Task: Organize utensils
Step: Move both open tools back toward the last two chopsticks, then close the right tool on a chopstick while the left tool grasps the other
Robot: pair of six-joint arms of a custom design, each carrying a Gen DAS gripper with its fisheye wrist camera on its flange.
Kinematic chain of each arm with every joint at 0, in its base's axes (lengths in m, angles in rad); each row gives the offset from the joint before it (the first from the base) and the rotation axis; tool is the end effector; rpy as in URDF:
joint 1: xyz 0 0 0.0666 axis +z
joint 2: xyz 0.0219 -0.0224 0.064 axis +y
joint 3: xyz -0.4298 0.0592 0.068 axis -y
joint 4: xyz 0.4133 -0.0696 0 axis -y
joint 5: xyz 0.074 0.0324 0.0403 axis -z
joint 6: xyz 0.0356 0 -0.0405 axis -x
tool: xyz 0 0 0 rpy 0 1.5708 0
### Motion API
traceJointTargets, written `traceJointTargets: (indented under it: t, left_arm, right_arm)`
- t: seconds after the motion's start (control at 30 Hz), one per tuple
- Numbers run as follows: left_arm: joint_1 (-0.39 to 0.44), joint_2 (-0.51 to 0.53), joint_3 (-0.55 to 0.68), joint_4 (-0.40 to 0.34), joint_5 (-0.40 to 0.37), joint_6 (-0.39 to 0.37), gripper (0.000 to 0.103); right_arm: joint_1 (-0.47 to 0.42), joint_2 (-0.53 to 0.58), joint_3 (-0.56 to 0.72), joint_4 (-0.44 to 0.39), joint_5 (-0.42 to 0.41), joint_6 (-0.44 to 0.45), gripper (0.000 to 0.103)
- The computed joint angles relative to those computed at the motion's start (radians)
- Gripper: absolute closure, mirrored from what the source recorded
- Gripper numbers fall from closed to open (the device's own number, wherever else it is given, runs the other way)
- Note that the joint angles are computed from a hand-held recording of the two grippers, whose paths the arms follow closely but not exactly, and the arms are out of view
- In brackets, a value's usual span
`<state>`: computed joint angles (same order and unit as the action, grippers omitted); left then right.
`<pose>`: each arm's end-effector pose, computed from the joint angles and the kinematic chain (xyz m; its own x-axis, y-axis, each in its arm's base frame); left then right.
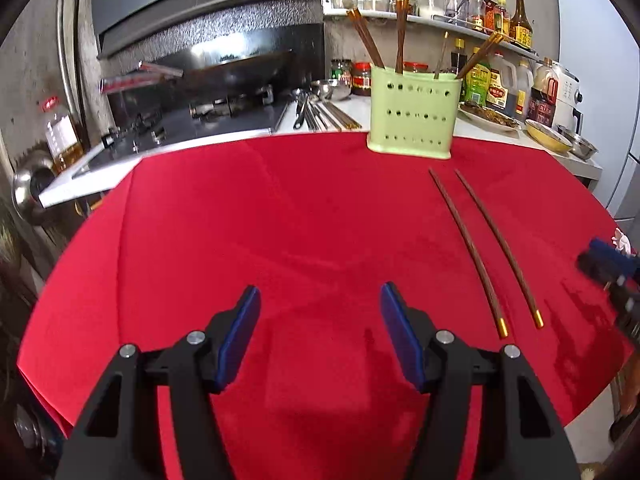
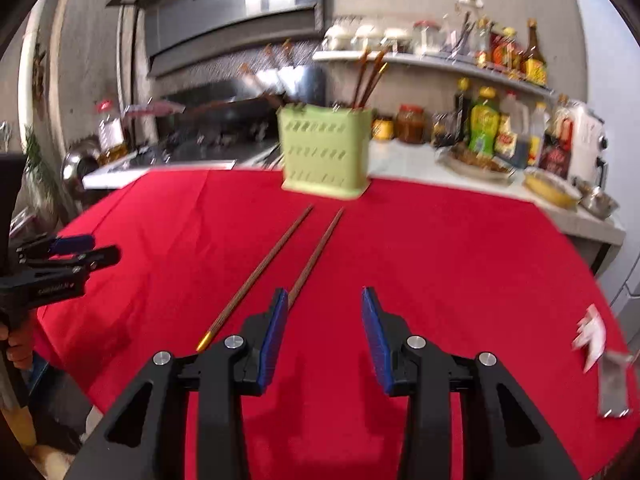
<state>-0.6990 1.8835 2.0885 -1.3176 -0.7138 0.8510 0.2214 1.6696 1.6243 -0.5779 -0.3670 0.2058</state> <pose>0.5260 -0.4122 0.5122 -0.6516 -0.1948 -0.7331 -0.3417 0.9382 0.0545 0.6137 0.1508 0.4701 -0.4574 -0.2985 -0.8377 -0.5953 0.8026 0.0391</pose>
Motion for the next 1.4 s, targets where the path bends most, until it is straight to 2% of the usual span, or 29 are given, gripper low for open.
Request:
traceJointTargets:
  t: [0.1, 0.27, 0.4, 0.5, 0.63, 0.8, 0.9, 1.07, 1.2, 1.3, 1.4]
  left_arm:
    - [-0.001, -0.003, -0.023, 0.021, 0.030, 0.013, 0.042]
    - [-0.005, 0.011, -0.020, 0.027, 0.056, 0.014, 0.042]
    - [-0.008, 0.021, -0.013, 0.025, 0.059, 0.005, 0.042]
    - [-0.009, 0.026, -0.006, 0.025, 0.061, 0.001, 0.042]
    - [-0.012, 0.041, 0.016, 0.030, 0.073, -0.019, 0.042]
    - [-0.019, 0.071, 0.059, 0.034, 0.091, -0.049, 0.042]
    - [-0.022, 0.091, 0.088, 0.044, 0.111, -0.073, 0.042]
    - [-0.025, 0.122, 0.138, 0.083, 0.173, -0.111, 0.042]
    - [-0.023, 0.150, 0.183, 0.141, 0.259, -0.139, 0.064]
    - [-0.024, 0.220, 0.290, 0.075, 0.260, -0.160, 0.085]
    - [-0.019, 0.256, 0.339, 0.040, 0.295, -0.165, 0.094]
  right_arm:
    - [0.017, -0.001, -0.018, -0.018, -0.002, 0.011, 0.065]
    - [0.037, 0.016, -0.011, -0.063, 0.005, 0.013, 0.073]
    - [0.047, 0.024, -0.010, -0.061, 0.021, 0.016, 0.077]
    - [0.047, 0.023, -0.017, -0.049, 0.027, 0.026, 0.089]
    - [0.032, 0.018, -0.022, -0.048, 0.033, 0.038, 0.095]
    - [-0.006, 0.014, -0.032, -0.029, 0.082, 0.031, 0.096]
    - [-0.039, 0.020, -0.026, -0.032, 0.095, -0.002, 0.096]
    - [-0.078, 0.030, -0.013, -0.039, 0.098, -0.031, 0.096]
    - [-0.085, 0.032, -0.010, -0.042, 0.076, -0.039, 0.096]
    - [-0.078, 0.027, -0.020, -0.030, 0.075, -0.030, 0.096]
    - [-0.073, 0.023, -0.026, -0.024, 0.070, -0.024, 0.096]
